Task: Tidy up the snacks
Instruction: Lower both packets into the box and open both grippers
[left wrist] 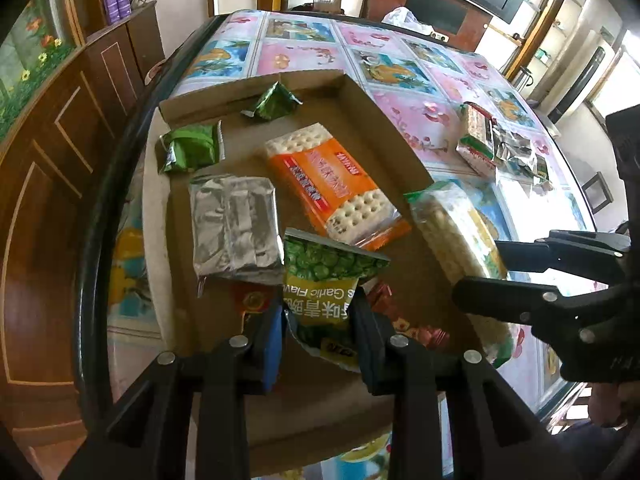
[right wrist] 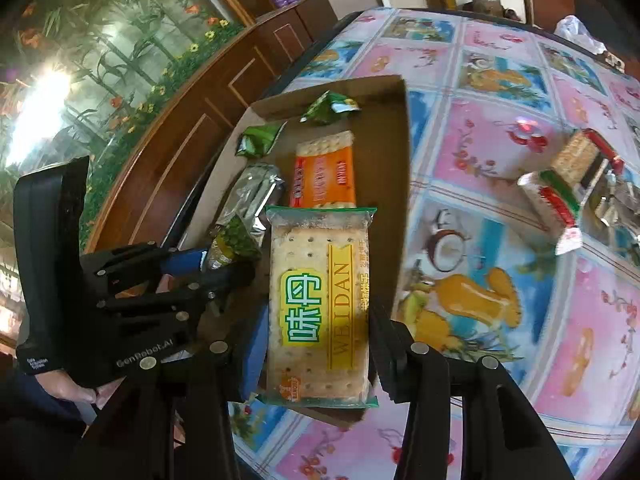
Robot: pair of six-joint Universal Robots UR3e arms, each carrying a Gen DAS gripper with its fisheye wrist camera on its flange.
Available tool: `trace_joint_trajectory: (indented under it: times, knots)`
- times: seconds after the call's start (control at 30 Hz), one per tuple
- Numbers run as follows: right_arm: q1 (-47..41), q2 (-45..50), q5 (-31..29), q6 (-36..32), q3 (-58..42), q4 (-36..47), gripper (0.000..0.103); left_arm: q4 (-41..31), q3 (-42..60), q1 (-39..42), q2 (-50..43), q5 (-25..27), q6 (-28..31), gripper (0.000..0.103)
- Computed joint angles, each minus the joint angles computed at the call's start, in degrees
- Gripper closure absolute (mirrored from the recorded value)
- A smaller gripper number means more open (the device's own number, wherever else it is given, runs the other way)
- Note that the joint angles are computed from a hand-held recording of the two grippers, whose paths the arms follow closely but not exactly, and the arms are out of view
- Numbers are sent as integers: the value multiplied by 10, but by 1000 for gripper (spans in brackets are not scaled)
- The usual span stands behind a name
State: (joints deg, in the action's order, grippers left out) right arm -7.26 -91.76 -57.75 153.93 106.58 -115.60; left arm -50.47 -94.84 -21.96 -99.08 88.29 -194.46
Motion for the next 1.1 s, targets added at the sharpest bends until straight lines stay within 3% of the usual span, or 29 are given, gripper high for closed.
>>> trace_joint_trajectory:
  times: [0.6,1.1]
  knots:
    - [49,66,-18,60,-5,-71,52,-8,-29,-5,12,9,16,73]
    - [63,77,-27,66,-16,-74,52,-12,-32,-6,13,11,17,73]
